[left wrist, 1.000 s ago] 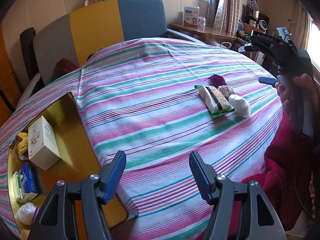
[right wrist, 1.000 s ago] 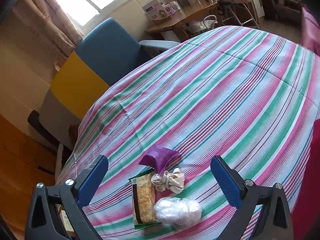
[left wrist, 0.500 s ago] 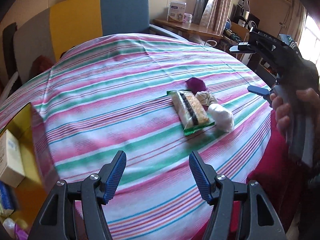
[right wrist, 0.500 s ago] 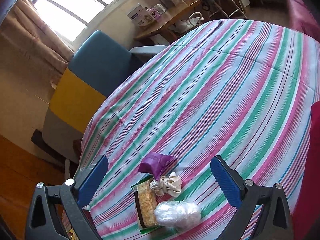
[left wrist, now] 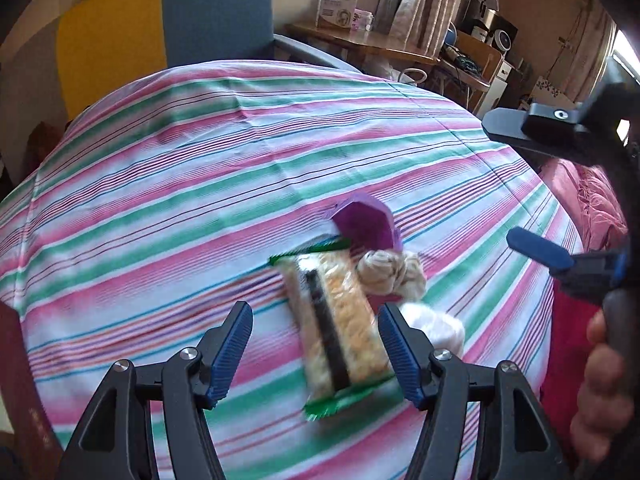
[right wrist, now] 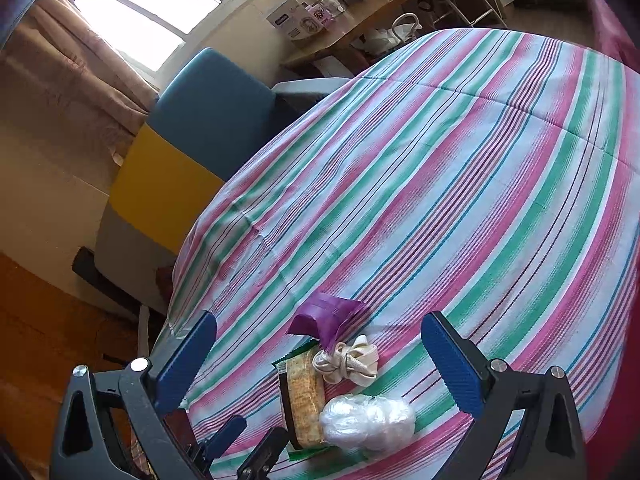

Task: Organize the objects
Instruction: 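Close the left gripper on the biscuit packet and lift it, then grasp the purple fabric pouch with the right gripper while the left gripper holds the biscuit packet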

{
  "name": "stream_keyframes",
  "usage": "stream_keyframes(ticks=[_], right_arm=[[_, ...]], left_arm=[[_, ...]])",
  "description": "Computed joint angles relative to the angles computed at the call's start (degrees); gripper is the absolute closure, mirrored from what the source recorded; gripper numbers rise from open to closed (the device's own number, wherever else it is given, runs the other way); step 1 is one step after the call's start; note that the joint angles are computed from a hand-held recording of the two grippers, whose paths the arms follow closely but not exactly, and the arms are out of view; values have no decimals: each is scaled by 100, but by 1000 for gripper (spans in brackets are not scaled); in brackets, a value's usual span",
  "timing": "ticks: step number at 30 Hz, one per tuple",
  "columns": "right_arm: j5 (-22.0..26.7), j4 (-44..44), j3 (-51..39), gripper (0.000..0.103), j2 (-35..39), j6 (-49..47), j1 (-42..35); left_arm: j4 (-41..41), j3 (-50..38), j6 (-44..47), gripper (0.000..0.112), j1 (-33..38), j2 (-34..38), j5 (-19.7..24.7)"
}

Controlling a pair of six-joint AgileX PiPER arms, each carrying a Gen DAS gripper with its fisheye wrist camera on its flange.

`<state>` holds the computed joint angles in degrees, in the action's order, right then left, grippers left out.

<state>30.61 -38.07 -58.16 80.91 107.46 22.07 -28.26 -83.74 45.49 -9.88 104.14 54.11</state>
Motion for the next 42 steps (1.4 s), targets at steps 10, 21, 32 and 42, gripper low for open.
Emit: stream_keyframes(ticks=[10,21,32,42], right_arm=[[-230,153,33,0,20,-181,-82],[223,739,-447,1,342,-1179,-40],[969,1387,-1126,1,861,-2247,32],[2481,2106,-2752,6,2203,-4208,-82]], left_arm=[[22,62,37,73,-30,480,-548],[-1007,1665,2138,75,1556,-545,-461],[-2130,2465,3965,73,2208,-819,-569],[-2475,2572,4373,71,2334,-764,-498]])
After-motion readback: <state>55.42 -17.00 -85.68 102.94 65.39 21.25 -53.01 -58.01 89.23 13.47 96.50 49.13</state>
